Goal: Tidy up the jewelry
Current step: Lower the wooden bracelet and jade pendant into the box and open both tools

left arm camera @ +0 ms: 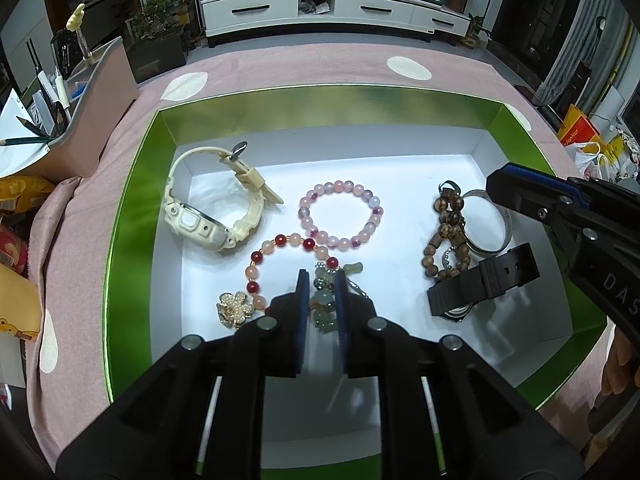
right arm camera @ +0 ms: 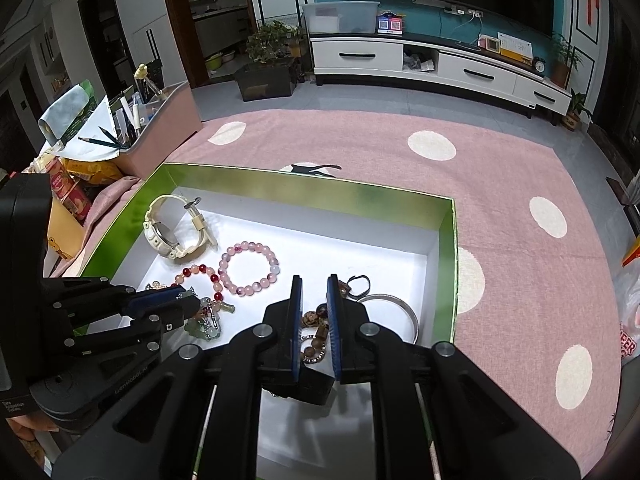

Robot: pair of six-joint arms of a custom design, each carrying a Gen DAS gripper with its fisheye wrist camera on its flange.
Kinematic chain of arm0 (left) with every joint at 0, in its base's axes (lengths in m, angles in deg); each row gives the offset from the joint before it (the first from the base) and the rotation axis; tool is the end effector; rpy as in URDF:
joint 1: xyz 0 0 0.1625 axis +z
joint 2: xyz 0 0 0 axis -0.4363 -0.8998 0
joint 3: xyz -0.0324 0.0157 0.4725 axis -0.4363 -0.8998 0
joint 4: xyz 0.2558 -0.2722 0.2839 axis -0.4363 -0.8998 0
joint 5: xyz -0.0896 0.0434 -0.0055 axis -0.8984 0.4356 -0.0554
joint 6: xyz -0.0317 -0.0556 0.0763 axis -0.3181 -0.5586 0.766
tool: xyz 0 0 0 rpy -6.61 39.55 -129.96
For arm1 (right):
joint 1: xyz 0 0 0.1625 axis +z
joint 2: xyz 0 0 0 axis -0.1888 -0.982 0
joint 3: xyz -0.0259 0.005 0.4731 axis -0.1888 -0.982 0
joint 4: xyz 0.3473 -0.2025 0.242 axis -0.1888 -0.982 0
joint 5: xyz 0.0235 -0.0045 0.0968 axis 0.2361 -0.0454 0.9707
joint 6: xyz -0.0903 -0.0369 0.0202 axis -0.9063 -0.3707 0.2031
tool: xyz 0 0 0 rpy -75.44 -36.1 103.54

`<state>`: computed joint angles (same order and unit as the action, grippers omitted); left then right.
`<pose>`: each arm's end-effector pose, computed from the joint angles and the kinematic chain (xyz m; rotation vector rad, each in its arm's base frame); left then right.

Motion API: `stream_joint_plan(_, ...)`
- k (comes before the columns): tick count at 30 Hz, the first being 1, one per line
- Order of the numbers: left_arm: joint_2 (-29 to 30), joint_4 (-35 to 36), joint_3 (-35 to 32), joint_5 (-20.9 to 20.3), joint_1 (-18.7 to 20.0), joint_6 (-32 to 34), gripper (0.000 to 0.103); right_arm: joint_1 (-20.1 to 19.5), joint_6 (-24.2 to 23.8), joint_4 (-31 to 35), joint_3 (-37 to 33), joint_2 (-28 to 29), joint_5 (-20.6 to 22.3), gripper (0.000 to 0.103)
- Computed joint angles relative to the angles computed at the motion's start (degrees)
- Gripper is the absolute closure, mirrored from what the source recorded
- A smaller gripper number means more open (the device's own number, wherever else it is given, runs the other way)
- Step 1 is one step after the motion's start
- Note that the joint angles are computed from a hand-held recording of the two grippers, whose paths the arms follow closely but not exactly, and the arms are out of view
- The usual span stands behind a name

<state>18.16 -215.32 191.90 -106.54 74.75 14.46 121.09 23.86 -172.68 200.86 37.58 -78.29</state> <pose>-0.1500 -0.4584 0.1005 0.9281 2.4130 -0.3077 0.2039 -0.3756 0.0786 0.1830 -2.2957 0.9044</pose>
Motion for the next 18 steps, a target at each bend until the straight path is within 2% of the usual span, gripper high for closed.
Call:
stream_joint_plan(9, -0.24, -0.40, -0.04, 0.22, 0.25, 0.13, 0.069, 0.06, 0.21, 0.21, 0.09, -0.18, -0.13, 0.091)
stream_joint_plan(11, -0.43, -0.34, 0.00, 0.21, 0.21, 0.01, 0.065, 0.16, 0.47, 0.30, 0.15, -0.26, -0.32, 0.089)
stream_joint_plan(13, -0.59, -0.29, 0.08, 0.30, 0.09, -0.18, 0.060, 0.26, 0.69, 0.14, 0.32, -0.39, -0.43, 0.082)
stream_joint_plan(18, -1.26, -0.28, 0.30, 0.54, -0.20, -0.56, 0.050, 0.76, 1.42, 0.13, 0.59, -0.72, -1.10, 0.077)
